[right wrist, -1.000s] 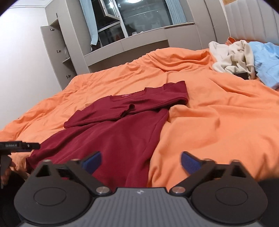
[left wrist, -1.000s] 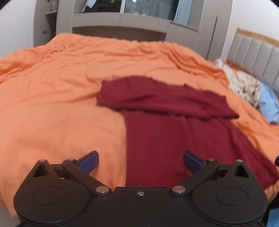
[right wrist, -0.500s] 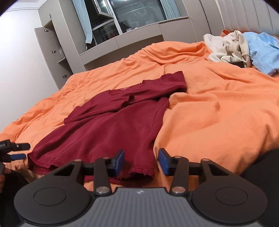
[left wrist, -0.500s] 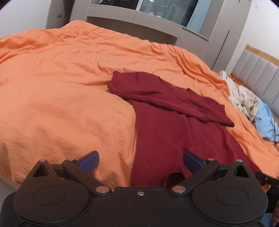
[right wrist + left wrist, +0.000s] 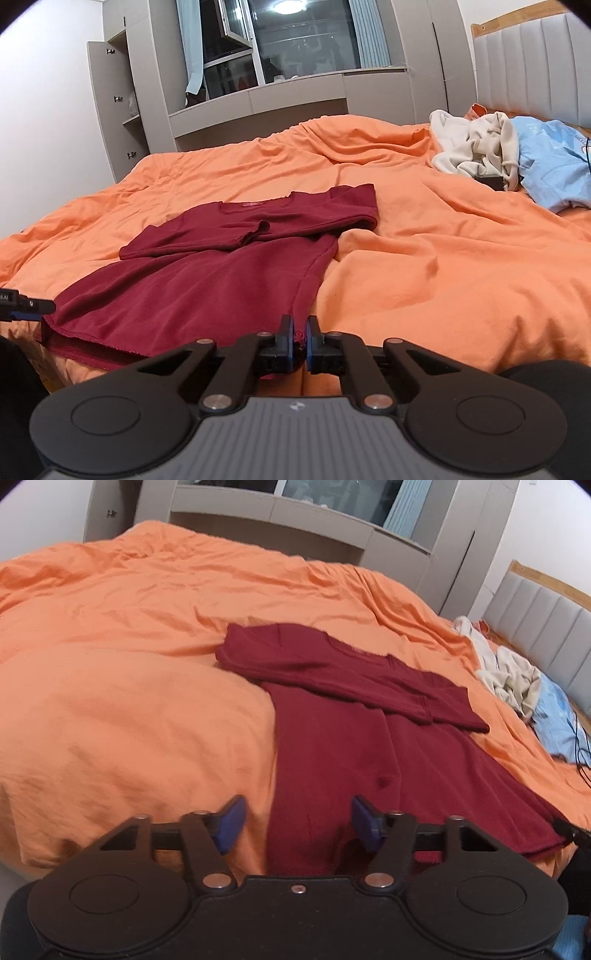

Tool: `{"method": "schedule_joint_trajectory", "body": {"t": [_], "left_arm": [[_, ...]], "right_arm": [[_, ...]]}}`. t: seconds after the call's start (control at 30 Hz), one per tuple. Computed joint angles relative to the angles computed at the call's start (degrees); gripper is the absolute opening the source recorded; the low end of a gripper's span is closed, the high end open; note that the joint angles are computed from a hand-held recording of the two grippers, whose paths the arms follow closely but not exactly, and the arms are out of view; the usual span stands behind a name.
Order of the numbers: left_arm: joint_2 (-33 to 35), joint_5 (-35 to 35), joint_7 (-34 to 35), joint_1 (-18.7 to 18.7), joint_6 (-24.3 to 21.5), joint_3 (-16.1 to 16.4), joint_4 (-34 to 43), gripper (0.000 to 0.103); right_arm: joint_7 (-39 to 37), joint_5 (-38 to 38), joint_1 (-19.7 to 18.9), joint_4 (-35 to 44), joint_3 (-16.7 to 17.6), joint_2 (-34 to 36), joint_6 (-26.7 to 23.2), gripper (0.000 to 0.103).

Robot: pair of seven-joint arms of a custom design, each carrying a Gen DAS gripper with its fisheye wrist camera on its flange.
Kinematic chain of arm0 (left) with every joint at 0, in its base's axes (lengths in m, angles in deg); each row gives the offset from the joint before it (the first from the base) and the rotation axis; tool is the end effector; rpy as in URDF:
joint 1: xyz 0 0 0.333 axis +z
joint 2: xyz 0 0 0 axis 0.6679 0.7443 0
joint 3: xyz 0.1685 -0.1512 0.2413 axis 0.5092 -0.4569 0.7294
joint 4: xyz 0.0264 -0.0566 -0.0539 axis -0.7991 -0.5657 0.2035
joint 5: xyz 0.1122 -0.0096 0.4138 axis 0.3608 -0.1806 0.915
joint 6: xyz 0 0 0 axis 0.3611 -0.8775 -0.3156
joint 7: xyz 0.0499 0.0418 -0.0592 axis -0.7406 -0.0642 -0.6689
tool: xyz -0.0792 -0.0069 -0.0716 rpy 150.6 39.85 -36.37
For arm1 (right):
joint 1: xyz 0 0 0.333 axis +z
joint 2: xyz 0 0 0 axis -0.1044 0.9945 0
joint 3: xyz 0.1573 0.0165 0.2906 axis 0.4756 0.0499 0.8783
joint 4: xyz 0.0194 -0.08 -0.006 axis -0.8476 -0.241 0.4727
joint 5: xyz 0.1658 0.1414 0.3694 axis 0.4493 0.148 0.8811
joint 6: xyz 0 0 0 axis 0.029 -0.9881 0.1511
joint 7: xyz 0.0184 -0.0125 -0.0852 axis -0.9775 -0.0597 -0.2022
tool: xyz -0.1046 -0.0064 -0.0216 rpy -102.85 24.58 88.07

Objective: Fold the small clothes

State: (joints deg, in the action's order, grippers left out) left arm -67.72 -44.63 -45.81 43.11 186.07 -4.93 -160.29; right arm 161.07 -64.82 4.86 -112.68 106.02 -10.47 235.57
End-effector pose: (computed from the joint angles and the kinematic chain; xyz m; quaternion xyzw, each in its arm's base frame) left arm 0.4489 -0.2118 0.5185 -0.7796 0.4646 -0.3269 0.2634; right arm 0.6012 0.3712 0.4849 -0.7215 0.4705 -0.1656 0.4803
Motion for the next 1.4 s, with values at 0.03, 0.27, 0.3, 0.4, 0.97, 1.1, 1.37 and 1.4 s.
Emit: {"method": "schedule_joint_trajectory", "body": {"t": [0.03,0.27,0.3,0.4,0.97,1.1,1.37,1.4], "left_arm": [[0.4,-0.9,0.6,-0.5,0.1,0.6,-0.1,0.051],[-0.2,-1.1,0.2,-0.3,0.0,0.5,-0.7,0.028],[-0.5,-1.2,0.3,-0.4,0.1,0.7,-0.9,0.026],[-1.0,-1.6,1.2,-0.4,0.2,0.7,-1.4,0.018],[-7.3,6.3,1.4,1.8,-4.7,-4.3,-0.1,0.003],[-4.4,4.6,2.6,-0.3,-7.8,-3.4,0.0,0.003],[-3.9,5.2,1.8,-2.1,-8.9,-2.1,-0.5,0.04],[-4.1,5.7,1.4,-2.1,-8.5,-2.1,-0.6,0.046]], "right_arm": [[0.0,0.1,-0.1,-0.1,0.1,0.0,0.1,0.007],[1.2,-1.2,0.1,-1.4,-0.8,-1.1,2.2,0.007],[1.6,-1.7,0.4,-1.4,-1.4,-1.2,2.3,0.007],[3.1,-2.9,3.1,-1.1,-4.8,-1.5,1.9,0.007],[6.2,-6.5,14.6,-5.4,-18.1,-6.2,5.1,0.005],[6.0,-7.0,8.9,-5.1,-12.3,-5.3,0.7,0.006],[-1.9,-5.8,-5.1,-5.9,3.1,-4.3,3.5,0.047],[-2.3,-6.9,-7.2,-6.1,5.3,-4.2,3.9,0.062]]}}
